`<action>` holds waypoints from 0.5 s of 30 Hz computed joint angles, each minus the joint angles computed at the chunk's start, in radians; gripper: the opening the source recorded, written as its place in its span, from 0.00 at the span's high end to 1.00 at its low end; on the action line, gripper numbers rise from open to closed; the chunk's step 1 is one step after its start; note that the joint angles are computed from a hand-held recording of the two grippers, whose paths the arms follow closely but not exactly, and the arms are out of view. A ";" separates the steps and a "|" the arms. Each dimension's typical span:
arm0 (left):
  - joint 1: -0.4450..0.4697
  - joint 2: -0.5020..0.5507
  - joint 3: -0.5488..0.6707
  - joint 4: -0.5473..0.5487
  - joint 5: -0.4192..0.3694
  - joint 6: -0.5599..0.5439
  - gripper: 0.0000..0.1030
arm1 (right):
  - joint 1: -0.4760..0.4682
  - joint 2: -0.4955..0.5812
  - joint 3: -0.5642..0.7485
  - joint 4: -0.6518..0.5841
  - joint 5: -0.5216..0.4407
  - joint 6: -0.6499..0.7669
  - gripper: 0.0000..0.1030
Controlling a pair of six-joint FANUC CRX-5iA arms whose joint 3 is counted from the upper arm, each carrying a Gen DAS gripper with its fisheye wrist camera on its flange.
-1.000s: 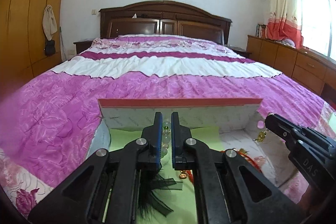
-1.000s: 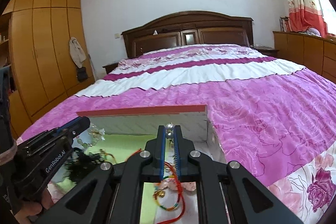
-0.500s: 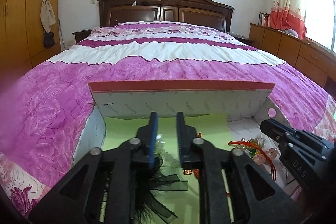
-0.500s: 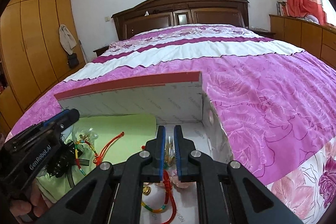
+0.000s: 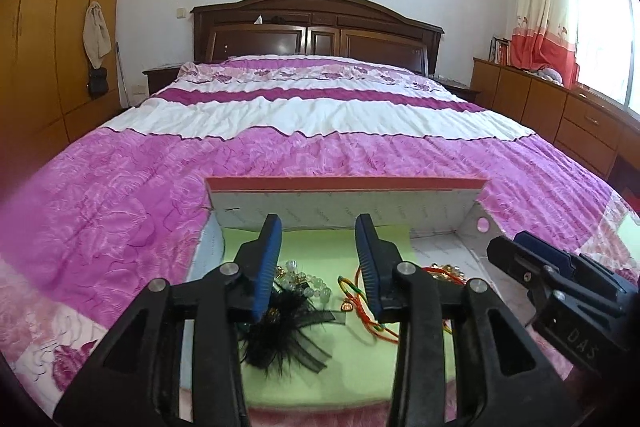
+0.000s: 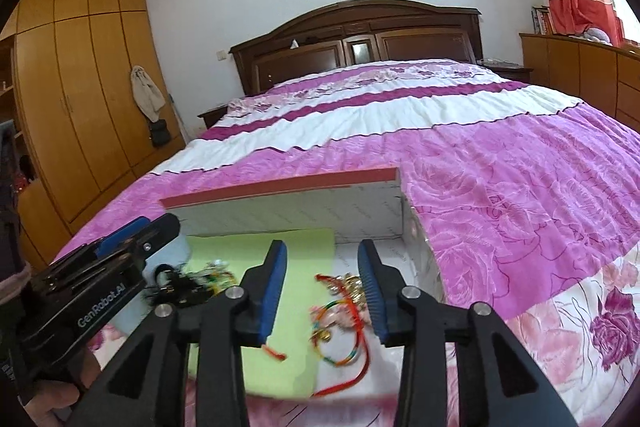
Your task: Organize jewelry
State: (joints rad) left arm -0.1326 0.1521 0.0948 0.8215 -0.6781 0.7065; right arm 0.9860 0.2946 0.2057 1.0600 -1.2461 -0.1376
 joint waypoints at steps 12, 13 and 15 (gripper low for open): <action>0.066 -0.124 -0.114 0.045 -0.034 -0.040 0.62 | 0.107 -0.002 0.030 0.052 -0.089 -0.025 0.49; 0.070 -0.131 -0.124 0.047 -0.035 -0.041 0.62 | 0.114 -0.003 0.028 0.055 -0.096 -0.027 0.48; 0.081 -0.146 -0.147 0.048 -0.038 -0.041 0.59 | 0.128 -0.003 0.022 0.061 -0.109 -0.032 0.48</action>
